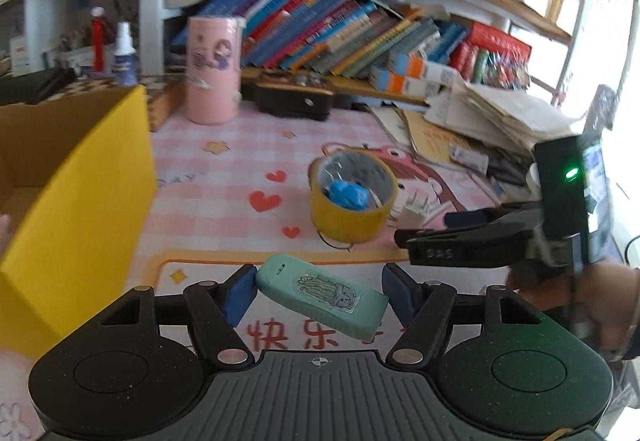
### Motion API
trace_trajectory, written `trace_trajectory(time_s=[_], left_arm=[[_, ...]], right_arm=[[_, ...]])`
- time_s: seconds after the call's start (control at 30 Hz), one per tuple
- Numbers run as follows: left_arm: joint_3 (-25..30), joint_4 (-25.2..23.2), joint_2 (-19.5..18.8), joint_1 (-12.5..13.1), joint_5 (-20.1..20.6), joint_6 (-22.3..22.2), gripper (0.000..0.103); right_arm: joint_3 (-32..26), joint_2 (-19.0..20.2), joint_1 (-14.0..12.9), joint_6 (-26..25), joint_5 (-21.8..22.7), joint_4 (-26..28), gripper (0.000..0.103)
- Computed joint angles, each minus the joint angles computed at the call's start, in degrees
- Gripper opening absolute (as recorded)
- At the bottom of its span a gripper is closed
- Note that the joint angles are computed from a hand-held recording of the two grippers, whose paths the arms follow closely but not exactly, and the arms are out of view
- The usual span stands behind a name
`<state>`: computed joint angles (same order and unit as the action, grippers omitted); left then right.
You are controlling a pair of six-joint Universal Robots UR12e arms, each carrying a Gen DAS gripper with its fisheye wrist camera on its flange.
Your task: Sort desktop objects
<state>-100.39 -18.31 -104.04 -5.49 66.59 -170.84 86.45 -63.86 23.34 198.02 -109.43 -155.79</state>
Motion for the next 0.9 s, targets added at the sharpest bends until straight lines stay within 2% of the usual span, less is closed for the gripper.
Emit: trace_trajectory(time_s=[0.2, 0.27, 0.3, 0.33, 0.47, 0.77, 0.9], left_arm=[[-0.9, 1.7, 1.3, 0.6, 0.4, -1.3, 0.069], [-1.1, 1.6, 1.5, 0.6, 0.9, -1.2, 0.069], [-1.2, 1.5, 1.6, 0.6, 1.2, -1.3, 0.069], [-1.3, 1.5, 1.7, 0.6, 1.4, -1.5, 0.069], [-1.9, 2.8, 2.2, 0.8, 1.0, -2.5, 0.069], [-3.3, 4.9, 3.9, 1.5, 0.4, -3.5, 0.069], [-4.3, 5.0, 5.2, 2.1, 0.3, -2.6, 0.069]], right_arm=[[-0.9, 1.8, -0.2, -1.9, -0.5, -3.3, 0.054], [-1.1, 2.2, -0.3, -1.8, -0.7, -4.4, 0.042], [-1.1, 2.3, -0.3, -1.9, -0.5, -4.8, 0.031], [-1.2, 2.4, -0.2, -1.9, -0.5, -4.8, 0.029], [-1.3, 1.9, 0.3, -0.4, -1.7, -3.1, 0.029], [1.6, -1.8, 2.2, 4.8, -4.2, -1.8, 0.029], [2.3, -3.3, 3.5, 7.5, -5.4, -1.1, 0.029]])
